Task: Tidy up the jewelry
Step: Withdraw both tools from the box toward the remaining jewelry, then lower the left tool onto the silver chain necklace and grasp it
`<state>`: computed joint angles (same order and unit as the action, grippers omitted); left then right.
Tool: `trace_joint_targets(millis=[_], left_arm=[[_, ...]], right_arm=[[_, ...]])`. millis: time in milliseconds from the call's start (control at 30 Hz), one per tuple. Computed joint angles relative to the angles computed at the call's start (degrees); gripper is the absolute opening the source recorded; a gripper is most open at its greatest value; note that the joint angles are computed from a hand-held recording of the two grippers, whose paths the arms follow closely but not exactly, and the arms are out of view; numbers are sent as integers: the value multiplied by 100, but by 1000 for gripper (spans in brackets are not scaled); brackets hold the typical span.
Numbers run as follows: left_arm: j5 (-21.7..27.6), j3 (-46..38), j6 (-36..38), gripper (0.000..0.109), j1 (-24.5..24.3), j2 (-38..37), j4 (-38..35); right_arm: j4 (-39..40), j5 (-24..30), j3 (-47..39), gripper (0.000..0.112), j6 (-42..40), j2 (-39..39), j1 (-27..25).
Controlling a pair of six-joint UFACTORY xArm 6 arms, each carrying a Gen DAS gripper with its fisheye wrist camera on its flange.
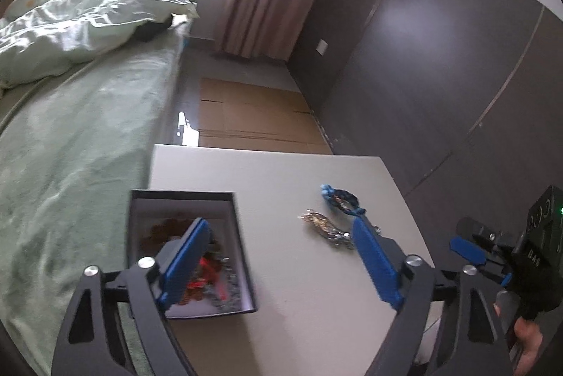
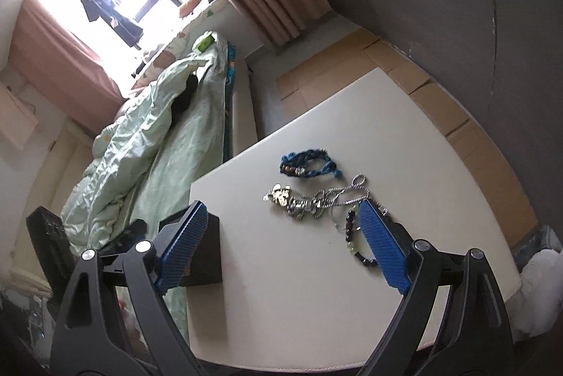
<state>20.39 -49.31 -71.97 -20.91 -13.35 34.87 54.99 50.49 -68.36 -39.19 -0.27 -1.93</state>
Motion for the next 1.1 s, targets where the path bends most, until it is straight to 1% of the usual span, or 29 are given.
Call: trace_joint_targets(millis=[67, 133, 200, 267, 333, 367, 433, 500, 600, 667, 700, 733, 800, 900, 967, 1100], left_arm=[[-5, -181, 272, 74, -58, 185, -184], [39, -398, 518, 69, -118, 391, -334], [39, -629, 869, 62, -174, 622, -619], [88, -849, 1125, 58, -230, 829, -819], [297, -1146, 1364, 52, -300, 1047, -921], [381, -1286, 1471, 50, -323, 1144, -972], [416, -1459, 1591, 45, -343, 1271, -1090], [398, -1551, 1651, 43, -352, 1355, -1197], [276, -1686, 1719, 43, -388, 1548, -1238], [199, -1836, 1929, 42, -429, 1789, -1345], [207, -1920, 2038, 40, -446, 1898, -1409], [246, -2044, 2239, 38, -465, 2055, -1537], [338, -2292, 2666, 37, -496, 2342, -1771], [582, -2655, 3278, 37, -547, 2700, -1907], [693, -2850, 3555, 37, -567, 2925, -1984], [629, -2997, 4226, 37, -597, 3268, -2517]], right_arm=[[-14, 4, -62, 88, 13, 41, -57], [-33, 52, -149, 87, 75, 112, -132], [-50, 118, -212, 80, 153, 170, -220], [-96, 221, -302, 77, 258, 252, -309], [-132, 281, -352, 73, 318, 298, -374], [-149, 295, -364, 71, 326, 304, -392], [-167, 350, -397, 68, 284, 326, -429], [-180, 430, -441, 63, 244, 361, -465], [-209, 436, -456, 63, 277, 397, -485], [-226, 415, -485, 62, 347, 444, -531], [-221, 406, -500, 62, 390, 464, -564], [-218, 399, -517, 62, 418, 481, -585], [-207, 400, -574, 62, 478, 530, -630], [-235, 453, -710, 62, 605, 641, -702], [-382, 465, -808, 62, 758, 736, -710], [-579, 514, -952, 62, 1068, 918, -777]])
